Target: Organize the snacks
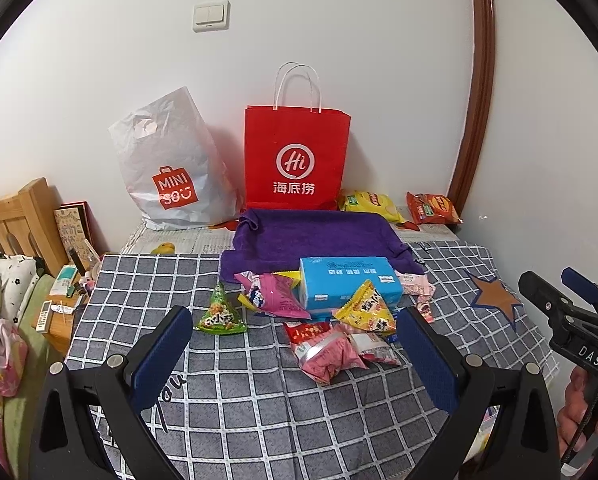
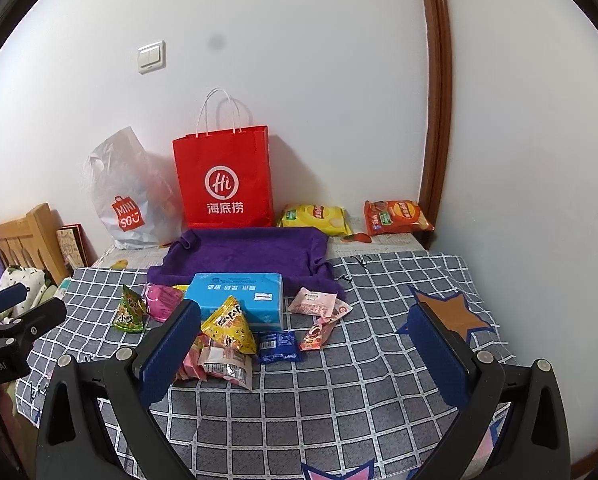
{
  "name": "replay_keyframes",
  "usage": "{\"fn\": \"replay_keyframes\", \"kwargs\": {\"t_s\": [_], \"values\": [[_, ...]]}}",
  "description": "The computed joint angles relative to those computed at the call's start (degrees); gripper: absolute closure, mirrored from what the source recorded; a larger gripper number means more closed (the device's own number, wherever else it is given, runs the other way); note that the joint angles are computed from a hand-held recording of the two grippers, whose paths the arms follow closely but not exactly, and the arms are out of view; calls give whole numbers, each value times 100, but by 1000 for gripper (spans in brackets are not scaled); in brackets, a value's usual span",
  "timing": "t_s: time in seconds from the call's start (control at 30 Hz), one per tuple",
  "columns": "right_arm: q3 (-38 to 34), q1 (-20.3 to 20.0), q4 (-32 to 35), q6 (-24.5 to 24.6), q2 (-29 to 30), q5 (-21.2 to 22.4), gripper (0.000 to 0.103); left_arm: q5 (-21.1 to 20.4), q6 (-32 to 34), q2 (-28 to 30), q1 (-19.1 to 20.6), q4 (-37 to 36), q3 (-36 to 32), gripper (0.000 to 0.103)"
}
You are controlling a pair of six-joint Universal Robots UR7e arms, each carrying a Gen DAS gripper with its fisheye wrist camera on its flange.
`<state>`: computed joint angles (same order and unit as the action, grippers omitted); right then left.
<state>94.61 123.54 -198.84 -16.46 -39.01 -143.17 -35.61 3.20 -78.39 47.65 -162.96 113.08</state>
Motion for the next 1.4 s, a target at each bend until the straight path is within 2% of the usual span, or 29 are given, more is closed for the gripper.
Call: {"fn": "replay_keyframes", "kwargs": {"t_s": [0.2, 0.33, 0.43, 0.7, 0.83, 0.93, 1.07, 1.3, 1.4], "values": [[-134, -194, 179, 176, 96, 155, 1, -141, 198, 209, 204, -88, -252, 1], [-250, -343, 248, 139, 161, 268, 1, -216, 160, 413, 395, 111, -532, 1], [-377, -458, 203, -13, 235, 211, 1, -254, 144, 551, 543, 220, -701, 1], [-584, -936, 573, 142, 209, 185, 7, -606, 55, 1033, 1050, 630, -1247, 4], [-688, -1207, 907, 314, 268, 297, 16, -687, -25, 1291, 1247, 877, -1552, 7], [-756, -1397, 1376, 619, 301, 482, 21, -744, -57, 1427, 1347, 1021, -1749, 7], [-979, -1627, 1949, 874, 488, 662, 33, -712, 63, 1559, 1448, 983, -1888, 7], [-1527, -1844, 2534, 1024, 932, 848, 39, -669, 192, 1599, 1598, 953, -2003, 7], [-1696, -1914, 2784, 1148, 1042, 871, 47, -675, 125, 1587, 1656, 1011, -2014, 7]]}}
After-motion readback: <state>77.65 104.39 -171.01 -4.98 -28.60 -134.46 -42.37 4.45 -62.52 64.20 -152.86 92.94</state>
